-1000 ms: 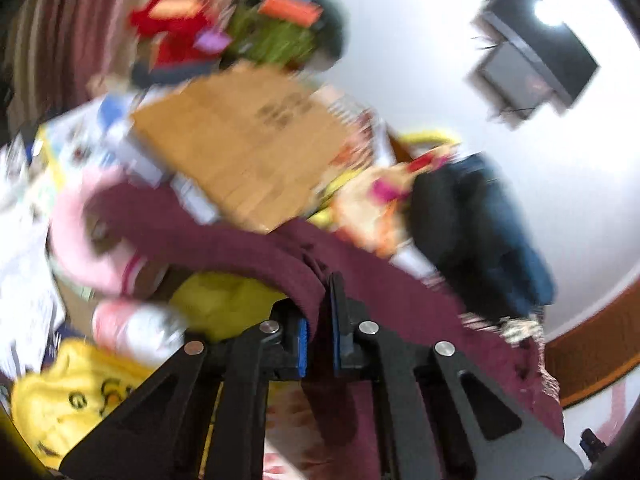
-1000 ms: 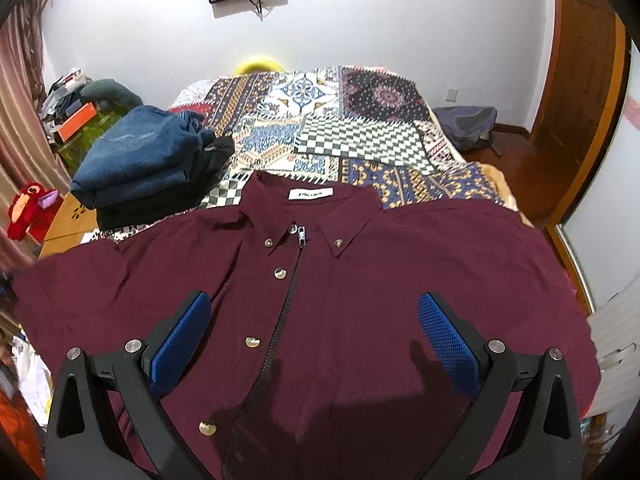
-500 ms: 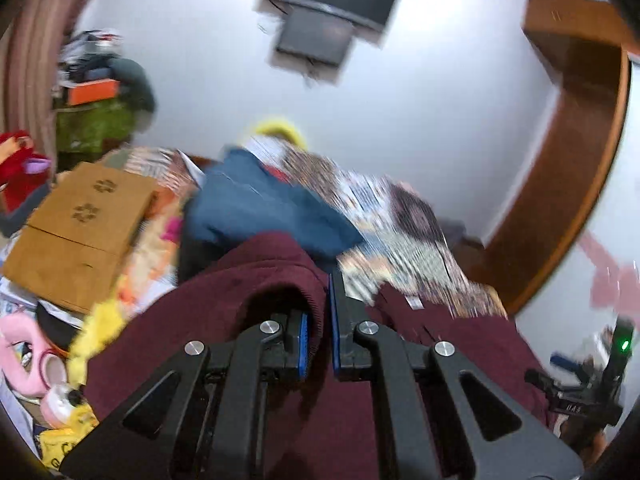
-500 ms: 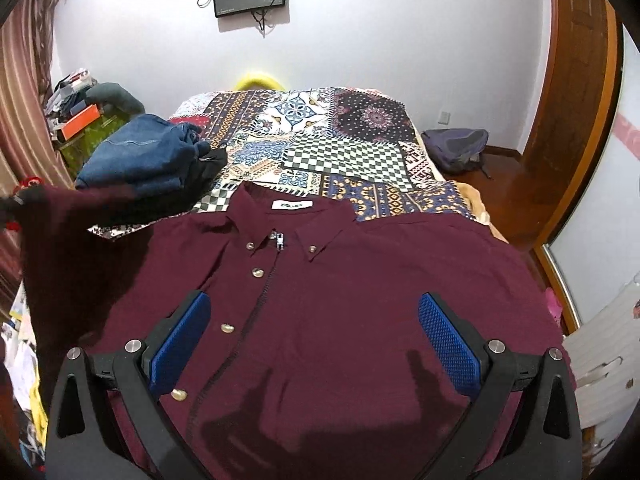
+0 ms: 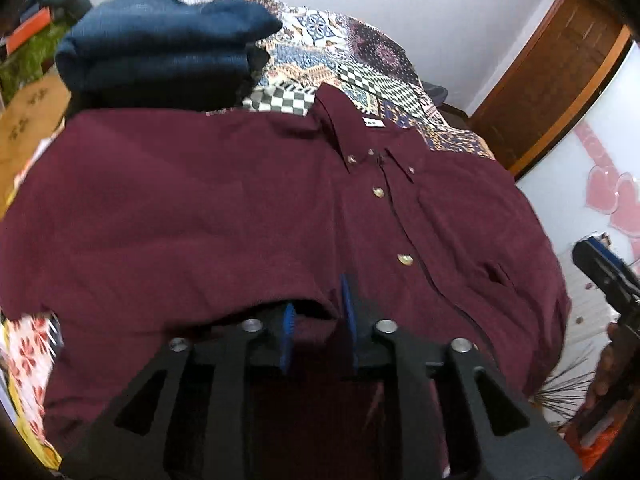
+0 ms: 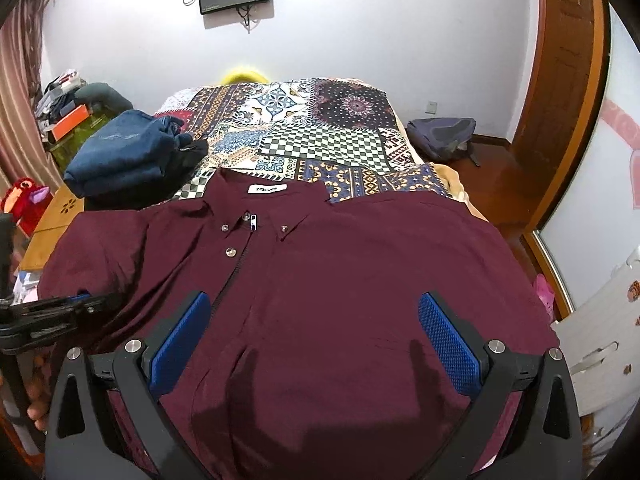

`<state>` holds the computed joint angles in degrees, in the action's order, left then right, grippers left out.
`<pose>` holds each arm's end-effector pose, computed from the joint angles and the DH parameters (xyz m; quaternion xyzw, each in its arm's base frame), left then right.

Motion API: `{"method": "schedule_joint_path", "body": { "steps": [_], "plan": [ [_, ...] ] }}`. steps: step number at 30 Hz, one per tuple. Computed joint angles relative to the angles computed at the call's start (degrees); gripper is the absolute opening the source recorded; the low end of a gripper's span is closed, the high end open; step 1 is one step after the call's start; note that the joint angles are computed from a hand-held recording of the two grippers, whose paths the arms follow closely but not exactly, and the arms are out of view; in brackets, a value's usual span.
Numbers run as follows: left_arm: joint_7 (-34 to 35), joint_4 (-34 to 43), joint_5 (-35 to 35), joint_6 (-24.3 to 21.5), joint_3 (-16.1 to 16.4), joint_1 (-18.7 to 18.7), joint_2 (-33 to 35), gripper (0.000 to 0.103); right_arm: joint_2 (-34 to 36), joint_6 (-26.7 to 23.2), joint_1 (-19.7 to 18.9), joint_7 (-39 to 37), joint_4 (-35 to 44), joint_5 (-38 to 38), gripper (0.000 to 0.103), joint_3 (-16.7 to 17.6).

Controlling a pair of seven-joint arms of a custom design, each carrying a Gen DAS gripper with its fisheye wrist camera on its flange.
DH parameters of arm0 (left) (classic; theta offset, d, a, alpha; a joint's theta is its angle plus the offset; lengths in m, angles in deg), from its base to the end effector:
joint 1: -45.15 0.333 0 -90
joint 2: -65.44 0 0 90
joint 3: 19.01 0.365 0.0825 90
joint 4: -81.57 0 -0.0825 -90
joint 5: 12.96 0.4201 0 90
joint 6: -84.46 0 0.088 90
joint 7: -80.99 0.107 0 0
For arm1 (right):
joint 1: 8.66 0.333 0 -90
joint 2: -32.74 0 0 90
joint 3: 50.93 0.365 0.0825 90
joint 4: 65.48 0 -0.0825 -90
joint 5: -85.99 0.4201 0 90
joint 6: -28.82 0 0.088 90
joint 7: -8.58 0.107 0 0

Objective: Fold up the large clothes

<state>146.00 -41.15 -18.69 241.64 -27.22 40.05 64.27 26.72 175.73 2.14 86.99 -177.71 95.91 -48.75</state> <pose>0.5944 -0.1371 0.5141 -0.7610 0.5714 -0.2885 0.1052 0.5915 0.1348 0.6426 -0.7585 0.5477 -0.1937 0.2952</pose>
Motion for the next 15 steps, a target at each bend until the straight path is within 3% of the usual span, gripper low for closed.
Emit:
{"method": "schedule_joint_path", "body": {
  "steps": [6, 10, 15],
  "plan": [
    [0.0, -2.5, -1.5, 1.7, 1.0, 0.0, -5.5, 0.048, -0.2, 0.9, 0.3, -0.5, -0.1, 0.8, 0.103, 0.1],
    [-11.2, -6.0, 8.8, 5.2, 0.2, 3.6, -10.9, 0.065, 0.1, 1.3, 0.5, -0.3, 0.2, 0.4, 0.103, 0.4],
    [-21.7, -10.2, 16.9, 6.7, 0.6, 8.8, -16.2, 0.073, 0.7, 1.3, 0.9, 0.3, 0.7, -0.7, 0.103, 0.7]
  ]
}}
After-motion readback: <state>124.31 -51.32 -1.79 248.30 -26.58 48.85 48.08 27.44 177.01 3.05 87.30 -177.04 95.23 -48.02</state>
